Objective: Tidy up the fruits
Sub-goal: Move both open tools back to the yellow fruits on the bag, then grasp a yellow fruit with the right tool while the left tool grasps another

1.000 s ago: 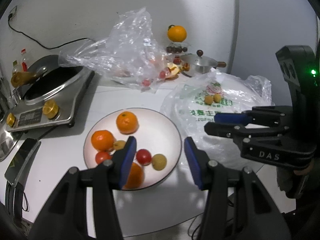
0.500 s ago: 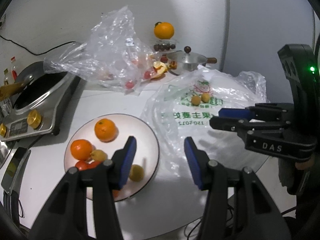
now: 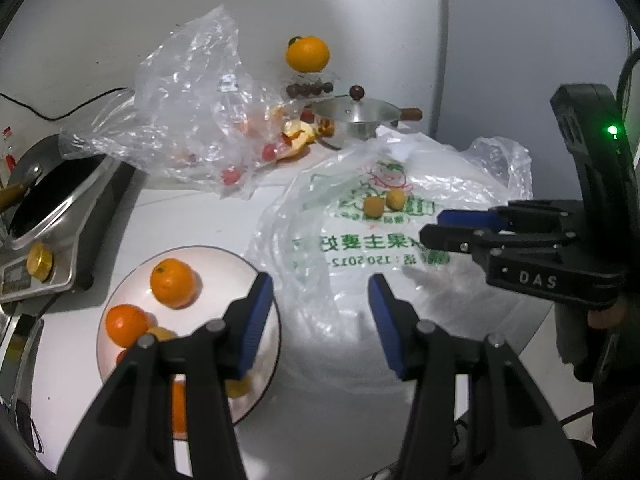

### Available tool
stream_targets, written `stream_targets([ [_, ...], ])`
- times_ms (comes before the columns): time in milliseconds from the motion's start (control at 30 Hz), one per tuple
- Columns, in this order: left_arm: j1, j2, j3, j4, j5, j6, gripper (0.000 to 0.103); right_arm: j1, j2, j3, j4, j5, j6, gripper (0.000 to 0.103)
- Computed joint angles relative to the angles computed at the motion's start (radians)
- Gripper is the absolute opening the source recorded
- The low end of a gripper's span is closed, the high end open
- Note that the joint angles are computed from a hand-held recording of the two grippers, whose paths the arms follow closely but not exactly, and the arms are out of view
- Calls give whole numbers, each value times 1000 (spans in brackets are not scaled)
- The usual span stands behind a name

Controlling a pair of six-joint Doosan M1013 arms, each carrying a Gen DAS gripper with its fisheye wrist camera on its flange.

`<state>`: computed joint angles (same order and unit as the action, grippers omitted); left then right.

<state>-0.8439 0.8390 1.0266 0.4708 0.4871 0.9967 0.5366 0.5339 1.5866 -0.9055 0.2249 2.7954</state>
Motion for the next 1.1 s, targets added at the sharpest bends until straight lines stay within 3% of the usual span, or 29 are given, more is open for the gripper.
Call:
stream_targets([
  [533,7,89,-159,-104,60,120,51,-51,28,-41,171,21,-164,29],
  [1100,29,154,-269,-172,114,170,51,-78,103,-155,278,142,-247,29],
])
